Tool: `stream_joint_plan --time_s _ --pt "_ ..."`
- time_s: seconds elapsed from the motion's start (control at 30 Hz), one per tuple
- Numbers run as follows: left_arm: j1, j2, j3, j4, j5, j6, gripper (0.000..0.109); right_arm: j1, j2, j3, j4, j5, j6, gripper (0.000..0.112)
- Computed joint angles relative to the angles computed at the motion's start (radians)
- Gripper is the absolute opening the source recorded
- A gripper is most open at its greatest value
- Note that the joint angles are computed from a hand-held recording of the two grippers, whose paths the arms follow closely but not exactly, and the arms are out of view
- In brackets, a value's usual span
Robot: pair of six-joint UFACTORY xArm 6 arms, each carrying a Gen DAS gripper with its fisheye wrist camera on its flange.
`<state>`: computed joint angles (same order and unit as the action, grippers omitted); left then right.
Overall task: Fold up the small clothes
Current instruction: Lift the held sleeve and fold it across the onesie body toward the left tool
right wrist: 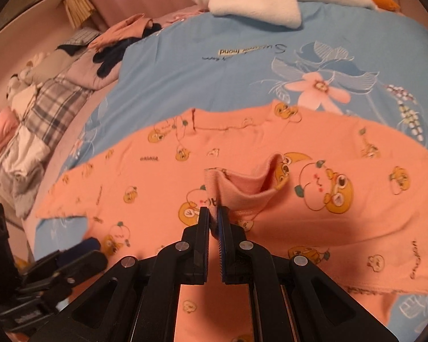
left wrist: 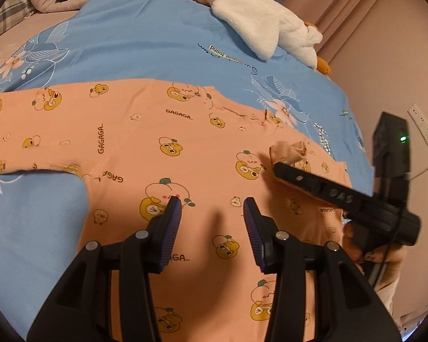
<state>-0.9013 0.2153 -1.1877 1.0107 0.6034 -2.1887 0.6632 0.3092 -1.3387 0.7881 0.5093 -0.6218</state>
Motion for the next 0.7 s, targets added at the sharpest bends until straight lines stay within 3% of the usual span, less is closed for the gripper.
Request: stream_joint_plan --time_s 0.1,0.17,0.23,0.43,0.6,0.7 --pt "-0.001 0.009 -0.013 0.018 0.002 -0.035 0.050 -0.033 0.018 -0.034 0.079 0.103 -0.047 0.017" --pt "0.001 0.017 -0.020 0.046 -0.015 -0.057 0.055 -0.055 -0.004 -0.017 0.184 0.148 -0.143 0.040" --pt "0.006 0.032 -0.032 0.062 -0.032 -0.073 0.057 -0.068 -0.042 0.017 0.240 0.136 -0.184 0.057" --pt "0.044 0.092 -0.092 0.091 -0.101 -0.074 0.057 -0.095 -0.171 0.136 0.289 -0.048 -0.205 0.061" --pt "0.109 0.161 -0.169 0.148 -0.238 -0.101 0.057 -0.159 -0.166 0.139 0.319 -0.093 -0.153 0.061" --pt "0.136 0.224 -0.242 0.089 -0.296 -0.021 0.056 -0.190 -0.160 0.140 0.333 -0.108 -0.117 0.061"
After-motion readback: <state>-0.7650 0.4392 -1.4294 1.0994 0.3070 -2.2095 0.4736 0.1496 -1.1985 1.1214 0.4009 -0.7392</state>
